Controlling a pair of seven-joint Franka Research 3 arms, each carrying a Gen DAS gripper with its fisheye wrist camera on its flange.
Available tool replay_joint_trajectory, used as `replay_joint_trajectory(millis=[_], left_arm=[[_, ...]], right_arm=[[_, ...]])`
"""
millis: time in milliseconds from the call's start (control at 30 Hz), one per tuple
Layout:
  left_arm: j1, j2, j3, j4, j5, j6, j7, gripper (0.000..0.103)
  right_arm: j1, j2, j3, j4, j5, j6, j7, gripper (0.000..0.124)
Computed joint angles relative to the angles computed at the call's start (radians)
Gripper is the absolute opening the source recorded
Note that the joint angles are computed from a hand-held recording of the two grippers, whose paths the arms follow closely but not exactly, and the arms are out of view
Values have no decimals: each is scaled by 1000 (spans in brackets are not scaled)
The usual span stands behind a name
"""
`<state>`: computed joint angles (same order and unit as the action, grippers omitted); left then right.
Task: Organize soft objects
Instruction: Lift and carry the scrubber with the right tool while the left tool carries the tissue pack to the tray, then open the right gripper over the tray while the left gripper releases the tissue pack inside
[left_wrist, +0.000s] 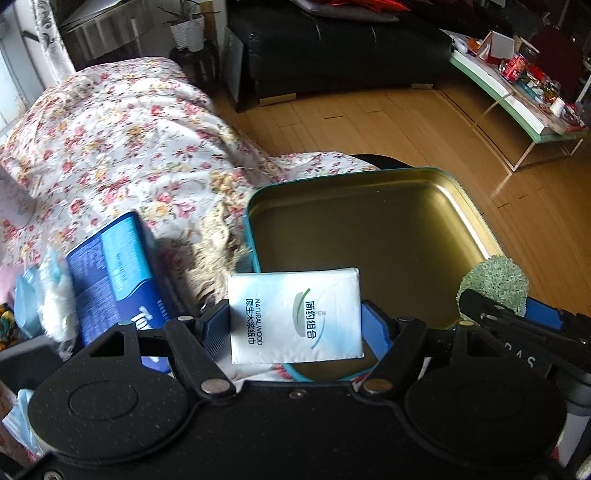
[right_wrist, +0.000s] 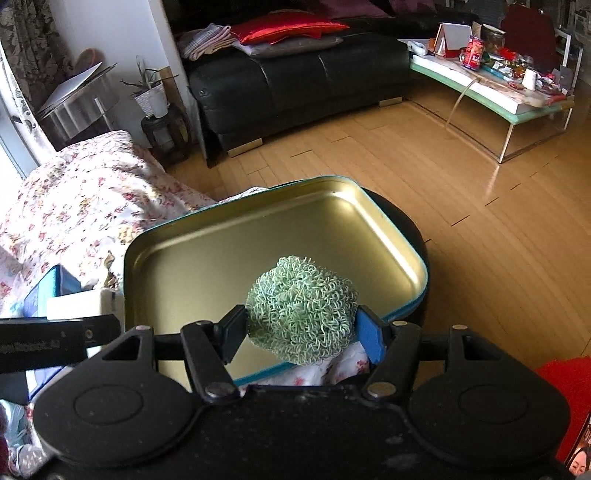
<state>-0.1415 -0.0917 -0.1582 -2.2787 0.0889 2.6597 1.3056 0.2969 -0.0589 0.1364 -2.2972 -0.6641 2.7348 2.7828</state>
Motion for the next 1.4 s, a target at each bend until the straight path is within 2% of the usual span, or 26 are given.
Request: replay_joint_trajectory(millis=[433, 500, 567, 800, 867, 900, 1200, 1400], left_arm=[[-5, 50, -12, 39, -16, 4, 20, 71], [-6, 45, -12, 28, -27, 23, 33, 83], [-5, 37, -12, 18, -13, 41, 18, 88], [6, 4, -4, -21, 28, 50, -24, 88], [11, -10, -1, -38, 46, 53, -40, 88], [15, -19, 0, -48, 58, 54, -50, 88], [61, -111, 12, -139, 167, 65, -143, 89], [92, -188, 36, -214, 186, 65, -172, 89]], right_arm=[[8, 35, -25, 41, -38, -19, 27, 64], [10, 35, -26, 41, -40, -20, 31, 64], [11, 38, -27, 44, -41, -22, 31, 64], [21, 47, -29, 56, -65, -26, 43, 66], [24, 48, -28, 62, -106, -35, 78, 81], [26, 46, -27, 64, -128, -44, 97, 82], [46, 21, -6, 54, -106, -82, 72, 82], [72, 14, 20, 50, -51, -96, 18, 82]])
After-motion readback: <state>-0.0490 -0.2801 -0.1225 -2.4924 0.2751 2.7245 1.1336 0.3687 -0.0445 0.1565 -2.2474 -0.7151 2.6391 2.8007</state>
